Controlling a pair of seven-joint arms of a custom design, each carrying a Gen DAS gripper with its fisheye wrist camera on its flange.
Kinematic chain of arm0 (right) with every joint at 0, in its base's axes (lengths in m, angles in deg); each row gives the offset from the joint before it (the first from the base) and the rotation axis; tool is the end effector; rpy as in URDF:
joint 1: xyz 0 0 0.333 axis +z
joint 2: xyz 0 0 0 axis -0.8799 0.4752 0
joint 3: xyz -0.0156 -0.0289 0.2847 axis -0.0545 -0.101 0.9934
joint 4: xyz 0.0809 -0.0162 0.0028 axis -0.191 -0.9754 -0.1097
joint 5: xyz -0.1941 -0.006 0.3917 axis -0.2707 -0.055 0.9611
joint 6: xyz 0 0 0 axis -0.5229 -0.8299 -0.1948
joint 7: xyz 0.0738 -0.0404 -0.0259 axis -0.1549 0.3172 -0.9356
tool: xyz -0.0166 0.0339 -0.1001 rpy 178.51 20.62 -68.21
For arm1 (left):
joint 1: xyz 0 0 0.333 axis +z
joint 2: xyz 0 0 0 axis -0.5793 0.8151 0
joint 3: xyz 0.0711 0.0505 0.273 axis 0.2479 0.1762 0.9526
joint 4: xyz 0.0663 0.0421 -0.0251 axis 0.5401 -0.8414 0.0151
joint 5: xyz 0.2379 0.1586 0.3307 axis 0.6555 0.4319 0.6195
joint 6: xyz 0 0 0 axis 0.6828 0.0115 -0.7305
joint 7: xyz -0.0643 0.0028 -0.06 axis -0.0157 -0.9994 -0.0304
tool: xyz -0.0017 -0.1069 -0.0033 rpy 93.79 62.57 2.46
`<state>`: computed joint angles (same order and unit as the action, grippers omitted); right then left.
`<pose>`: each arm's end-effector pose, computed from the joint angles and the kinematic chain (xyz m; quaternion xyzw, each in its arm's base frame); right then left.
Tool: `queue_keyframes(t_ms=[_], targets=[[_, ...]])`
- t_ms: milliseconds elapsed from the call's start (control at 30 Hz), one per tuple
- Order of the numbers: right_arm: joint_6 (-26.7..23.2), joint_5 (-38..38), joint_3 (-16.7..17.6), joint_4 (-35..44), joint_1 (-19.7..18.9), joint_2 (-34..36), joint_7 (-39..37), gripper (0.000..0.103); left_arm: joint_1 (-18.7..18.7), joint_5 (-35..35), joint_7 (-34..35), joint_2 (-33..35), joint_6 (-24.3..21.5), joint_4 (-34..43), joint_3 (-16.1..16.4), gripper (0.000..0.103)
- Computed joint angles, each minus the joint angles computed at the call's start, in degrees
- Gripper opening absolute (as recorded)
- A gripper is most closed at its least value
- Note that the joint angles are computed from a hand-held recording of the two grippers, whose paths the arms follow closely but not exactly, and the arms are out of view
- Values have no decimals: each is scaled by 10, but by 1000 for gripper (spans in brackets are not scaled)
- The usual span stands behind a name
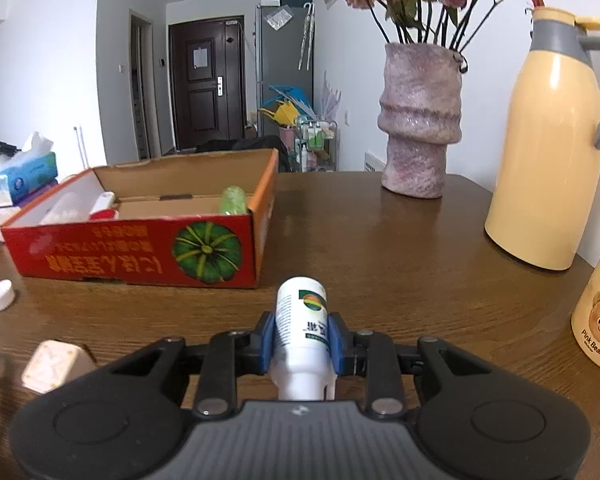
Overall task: Organize rigid objects
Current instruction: 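Carry the tape roll and white tube over the red box with both tools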
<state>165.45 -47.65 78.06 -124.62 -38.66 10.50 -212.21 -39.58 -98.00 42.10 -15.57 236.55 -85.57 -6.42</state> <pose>0.5753 0.2973 0.4384 -0.4883 0.7289 -0.3935 0.2744 0.6264 -0.1116 0.4570 -0.5577 0.6996 -0.3696 0.2510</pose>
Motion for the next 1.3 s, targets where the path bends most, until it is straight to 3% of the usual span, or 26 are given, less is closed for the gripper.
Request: queue_keyframes(t_ms=[100, 433, 600, 1000, 1300], targets=[[-17, -11, 6, 8, 8, 2, 3, 27, 0, -16, 12, -5, -3, -1, -1, 44], [-31, -28, 14, 44, 36, 13, -13, 27, -25, -157, 152, -40, 5, -9, 2, 44], [-33, -37, 15, 65, 46, 17, -20, 27, -37, -185, 174, -48, 0, -2, 8, 44], [-43, -57, 3, 129, 60, 43, -16, 27, -37, -169, 129, -22, 7, 53, 2, 44], [-38, -52, -16, 176, 66, 78, -31, 27, -24, -105, 62, 30, 22, 109, -16, 44]])
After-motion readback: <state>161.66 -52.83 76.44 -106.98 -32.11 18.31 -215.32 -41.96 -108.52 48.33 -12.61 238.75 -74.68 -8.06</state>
